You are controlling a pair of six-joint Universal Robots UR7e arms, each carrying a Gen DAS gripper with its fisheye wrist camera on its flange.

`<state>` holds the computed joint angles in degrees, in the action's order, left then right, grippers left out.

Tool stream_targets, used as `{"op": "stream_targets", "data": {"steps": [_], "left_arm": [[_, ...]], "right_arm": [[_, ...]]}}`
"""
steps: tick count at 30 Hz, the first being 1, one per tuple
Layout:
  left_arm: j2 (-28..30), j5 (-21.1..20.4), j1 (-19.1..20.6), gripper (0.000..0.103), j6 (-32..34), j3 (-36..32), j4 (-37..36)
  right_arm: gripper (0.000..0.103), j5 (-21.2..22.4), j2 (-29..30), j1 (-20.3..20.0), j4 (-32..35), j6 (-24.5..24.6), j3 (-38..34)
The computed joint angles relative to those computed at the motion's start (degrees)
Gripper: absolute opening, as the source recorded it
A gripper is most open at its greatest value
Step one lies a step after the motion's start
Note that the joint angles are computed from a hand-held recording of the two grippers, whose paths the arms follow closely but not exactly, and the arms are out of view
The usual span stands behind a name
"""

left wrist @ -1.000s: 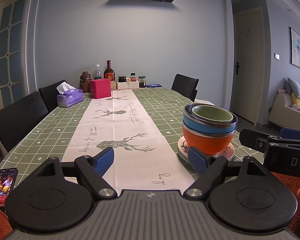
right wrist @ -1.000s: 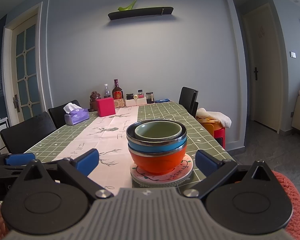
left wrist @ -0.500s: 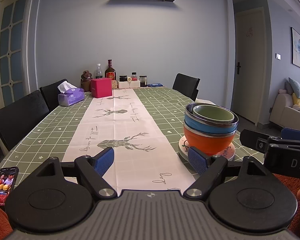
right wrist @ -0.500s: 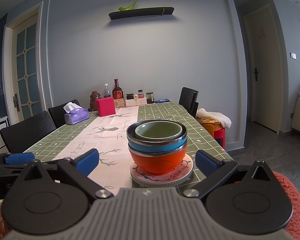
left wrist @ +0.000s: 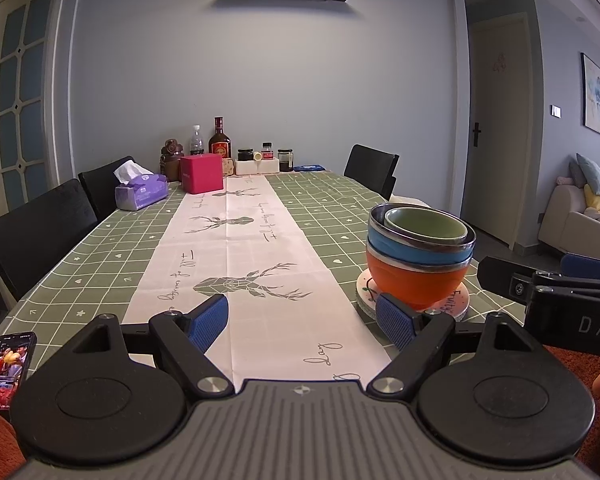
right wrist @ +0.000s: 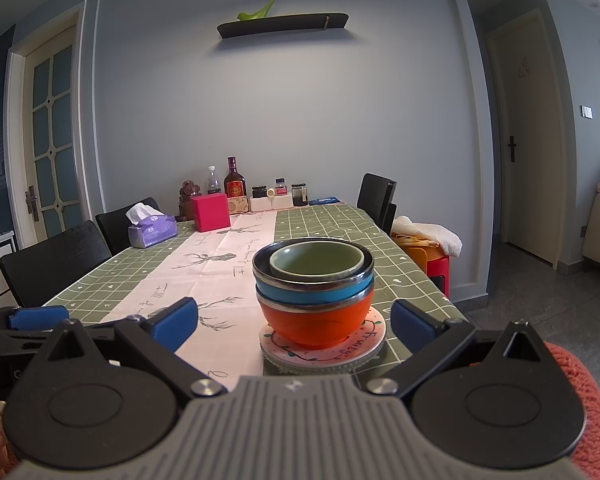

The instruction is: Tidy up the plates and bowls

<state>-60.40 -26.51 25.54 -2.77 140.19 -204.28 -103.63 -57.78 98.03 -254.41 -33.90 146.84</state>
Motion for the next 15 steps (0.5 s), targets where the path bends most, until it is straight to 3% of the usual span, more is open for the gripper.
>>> {"op": "stream_targets", "data": {"steps": [15], "left_arm": [[-0.03,0.18,0.05,0.098,-0.08,0.01,0.42]], "right_arm": [[0.1,0.01,-0.07,-0.07,0.1,-0.11,-0.01]]}}
